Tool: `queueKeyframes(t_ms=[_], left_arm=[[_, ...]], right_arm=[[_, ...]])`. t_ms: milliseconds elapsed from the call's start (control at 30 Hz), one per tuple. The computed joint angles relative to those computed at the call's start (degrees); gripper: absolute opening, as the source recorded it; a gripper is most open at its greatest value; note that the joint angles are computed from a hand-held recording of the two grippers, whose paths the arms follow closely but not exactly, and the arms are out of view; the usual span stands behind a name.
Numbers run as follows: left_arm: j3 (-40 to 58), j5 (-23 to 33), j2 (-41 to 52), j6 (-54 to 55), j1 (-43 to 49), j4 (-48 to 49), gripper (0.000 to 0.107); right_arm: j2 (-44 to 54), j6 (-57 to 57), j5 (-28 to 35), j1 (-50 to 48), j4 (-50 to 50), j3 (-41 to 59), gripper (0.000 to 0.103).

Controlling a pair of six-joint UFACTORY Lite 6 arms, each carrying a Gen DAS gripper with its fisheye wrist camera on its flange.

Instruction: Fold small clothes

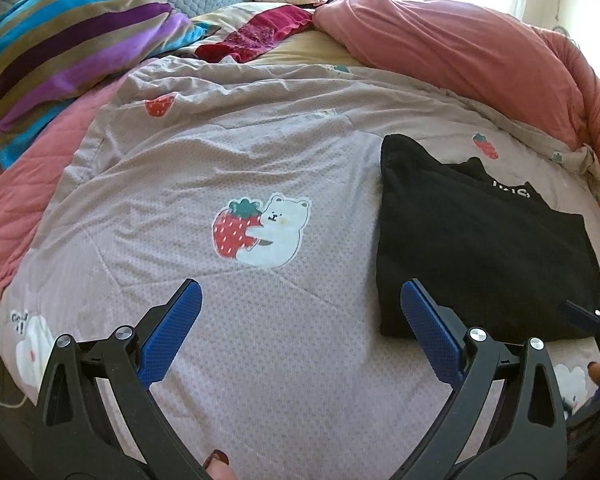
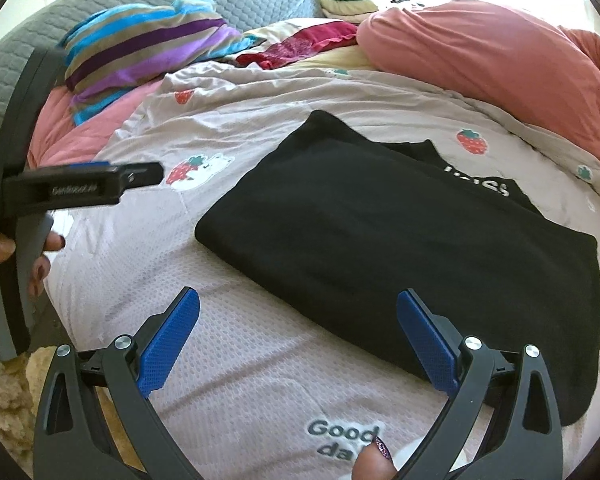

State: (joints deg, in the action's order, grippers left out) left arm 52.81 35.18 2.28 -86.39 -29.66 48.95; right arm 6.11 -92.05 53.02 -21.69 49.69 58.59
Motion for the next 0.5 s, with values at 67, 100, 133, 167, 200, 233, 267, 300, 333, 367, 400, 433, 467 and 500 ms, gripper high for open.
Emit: queueKeyframes(t_ms=[67, 100, 133, 167, 200, 233, 267, 300, 333, 367, 400, 433, 467, 500], left_arm=[[1.64, -0.23, 1.70, 1.48, 0.61, -0.39, 0.093], [2.75, -0.39, 2.87, 2.33, 0.93, -0.54, 0.093], [3.64, -0.47, 3.80, 3.05, 1.16, -0.77, 0.093], [4.92, -0.61, 5.13, 4.14, 1.48, -1.07, 0.093], [5.71, -0.76, 5.96, 4.77, 1.67, -1.18, 0.093], [6.68, -0.93, 7.01, 5.49, 1.87, -1.36, 0.093], [7.52, -1.23, 7.95, 6.23, 2.18, -1.61, 0.093], [8.56, -1.73, 9.13, 7.17, 2.66, -2.02, 0.093], [9.65, -2.28, 10.28, 8.32, 3.19, -2.64, 0.093], [10.40, -2.57, 11.04, 8.94, 3.42, -2.93, 0.093], [11.59, -2.75, 12.19, 9.83, 3.98, -3.15, 0.093], [12.60, -2.68, 13.10, 10.68, 4.45, -3.45, 0.093], [13.49, -2.85, 13.92, 11.72, 5.00, -3.91, 0.093], [14.63, -3.14, 14.92, 13.09, 5.70, -4.60, 0.093]], right_arm=[[-0.22, -0.49, -1.92, 1.50, 0.45, -1.17, 0.098], [-0.31, -0.93, -3.02, 2.34, 0.77, -1.82, 0.098], [-0.57, -1.23, -3.99, 3.00, 1.05, -2.47, 0.098], [-0.89, -1.68, -5.36, 3.92, 1.35, -3.33, 0.098], [-1.04, -2.12, -6.29, 4.56, 1.70, -3.87, 0.098], [-1.51, -3.20, -8.19, 5.62, 2.42, -5.06, 0.098], [-1.81, -3.80, -9.55, 6.44, 2.87, -5.87, 0.098], [-2.13, -4.57, -11.02, 7.32, 3.46, -6.74, 0.098], [-2.29, -5.21, -12.11, 7.98, 4.04, -7.35, 0.098], [-2.36, -5.80, -13.30, 8.67, 4.59, -7.96, 0.098], [-2.24, -6.04, -14.43, 9.38, 4.90, -8.30, 0.098], [-2.15, -6.22, -15.93, 10.40, 5.16, -8.82, 0.098], [-2.24, -6.84, -17.45, 11.20, 5.72, -9.45, 0.098], [-2.84, -8.14, -20.22, 12.63, 6.76, -10.78, 0.098]])
